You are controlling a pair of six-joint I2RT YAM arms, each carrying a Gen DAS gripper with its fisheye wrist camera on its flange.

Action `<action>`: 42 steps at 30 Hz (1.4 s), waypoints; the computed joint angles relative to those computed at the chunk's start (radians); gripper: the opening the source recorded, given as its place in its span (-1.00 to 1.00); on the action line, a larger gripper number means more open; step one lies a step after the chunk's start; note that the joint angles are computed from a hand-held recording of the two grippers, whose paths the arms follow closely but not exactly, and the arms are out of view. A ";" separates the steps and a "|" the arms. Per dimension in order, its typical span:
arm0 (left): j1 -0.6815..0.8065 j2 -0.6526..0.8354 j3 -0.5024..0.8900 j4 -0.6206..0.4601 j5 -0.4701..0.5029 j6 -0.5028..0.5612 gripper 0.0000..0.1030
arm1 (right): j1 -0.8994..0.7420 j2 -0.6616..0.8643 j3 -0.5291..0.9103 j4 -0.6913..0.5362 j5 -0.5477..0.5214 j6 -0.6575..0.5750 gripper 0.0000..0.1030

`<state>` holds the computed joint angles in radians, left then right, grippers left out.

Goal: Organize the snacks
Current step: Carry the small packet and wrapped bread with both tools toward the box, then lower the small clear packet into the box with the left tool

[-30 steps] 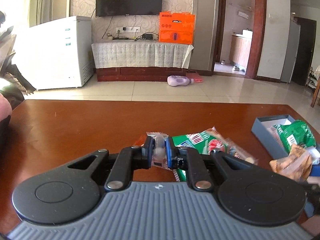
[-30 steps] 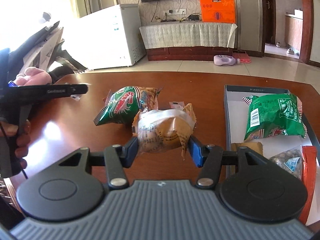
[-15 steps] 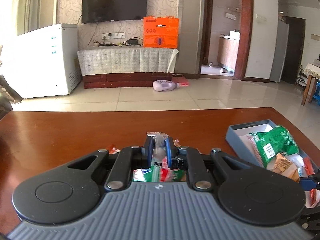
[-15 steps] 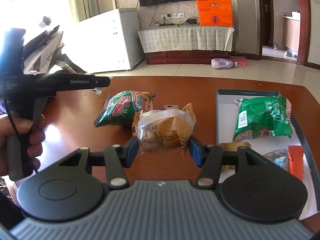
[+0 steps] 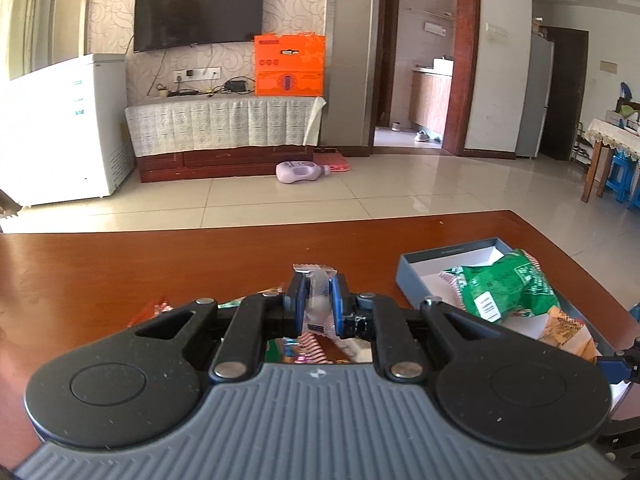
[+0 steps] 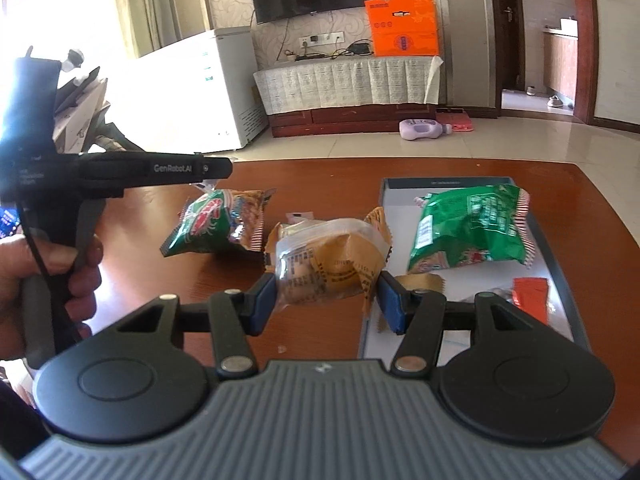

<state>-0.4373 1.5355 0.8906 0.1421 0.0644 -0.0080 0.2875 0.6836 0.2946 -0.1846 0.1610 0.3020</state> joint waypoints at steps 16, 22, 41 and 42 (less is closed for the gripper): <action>-0.162 0.084 0.064 0.013 -0.053 -0.055 -0.68 | -0.258 -0.205 -0.036 -0.176 -0.165 -0.108 0.11; -0.198 0.116 0.083 0.021 -0.064 -0.069 -0.68 | -0.336 -0.230 -0.040 -0.201 -0.220 -0.143 0.11; -0.291 0.345 0.267 0.014 -0.070 -0.058 -0.68 | -0.509 -0.194 -0.046 -0.213 -0.338 -0.236 0.11; -0.295 0.363 0.283 0.010 -0.064 -0.070 -0.68 | -0.516 -0.190 -0.048 -0.211 -0.342 -0.241 0.11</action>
